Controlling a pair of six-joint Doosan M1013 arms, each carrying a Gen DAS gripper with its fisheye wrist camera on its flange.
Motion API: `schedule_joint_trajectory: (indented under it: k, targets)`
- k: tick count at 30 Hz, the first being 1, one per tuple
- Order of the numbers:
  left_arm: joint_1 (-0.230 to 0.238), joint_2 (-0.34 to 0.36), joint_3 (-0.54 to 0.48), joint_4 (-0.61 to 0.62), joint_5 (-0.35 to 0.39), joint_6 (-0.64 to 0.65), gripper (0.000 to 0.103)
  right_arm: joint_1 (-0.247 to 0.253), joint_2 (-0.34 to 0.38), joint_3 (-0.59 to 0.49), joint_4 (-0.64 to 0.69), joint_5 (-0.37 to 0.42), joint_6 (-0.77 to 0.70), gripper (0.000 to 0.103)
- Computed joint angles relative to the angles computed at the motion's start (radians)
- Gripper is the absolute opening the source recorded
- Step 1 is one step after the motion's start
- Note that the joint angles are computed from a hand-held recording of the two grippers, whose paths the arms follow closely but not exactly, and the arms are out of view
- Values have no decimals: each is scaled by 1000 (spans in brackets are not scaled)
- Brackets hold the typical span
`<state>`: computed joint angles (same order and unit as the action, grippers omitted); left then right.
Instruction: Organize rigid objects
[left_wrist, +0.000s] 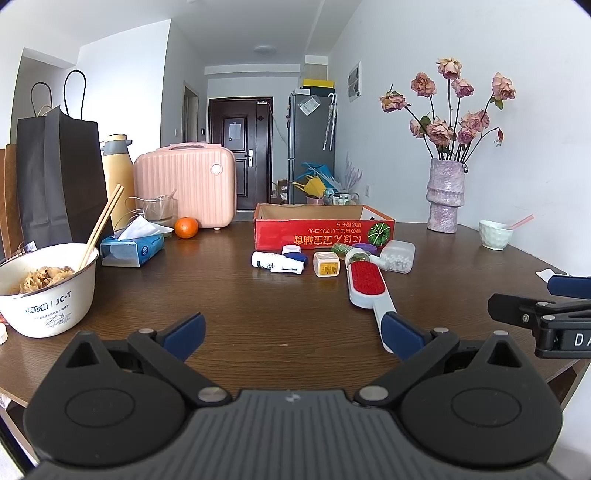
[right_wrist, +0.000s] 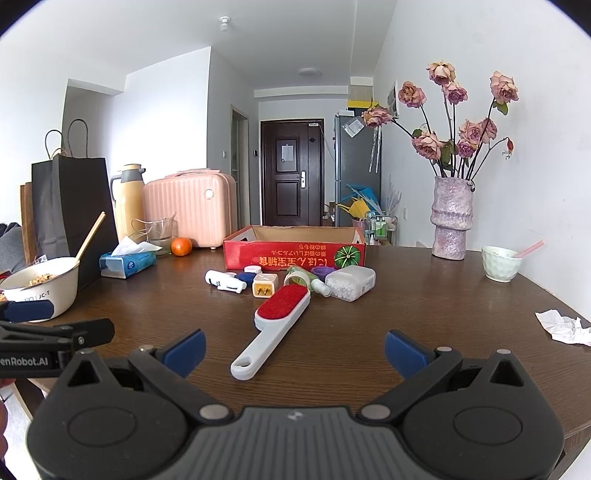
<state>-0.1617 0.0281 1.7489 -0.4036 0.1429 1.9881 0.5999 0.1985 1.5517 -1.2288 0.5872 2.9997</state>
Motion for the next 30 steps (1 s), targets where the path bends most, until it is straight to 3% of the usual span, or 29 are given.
schedule_joint_trajectory:
  k: [30]
  targets:
    - [3,-6,2,-78,-1,78,103,1,0,1,-8,0,5,103]
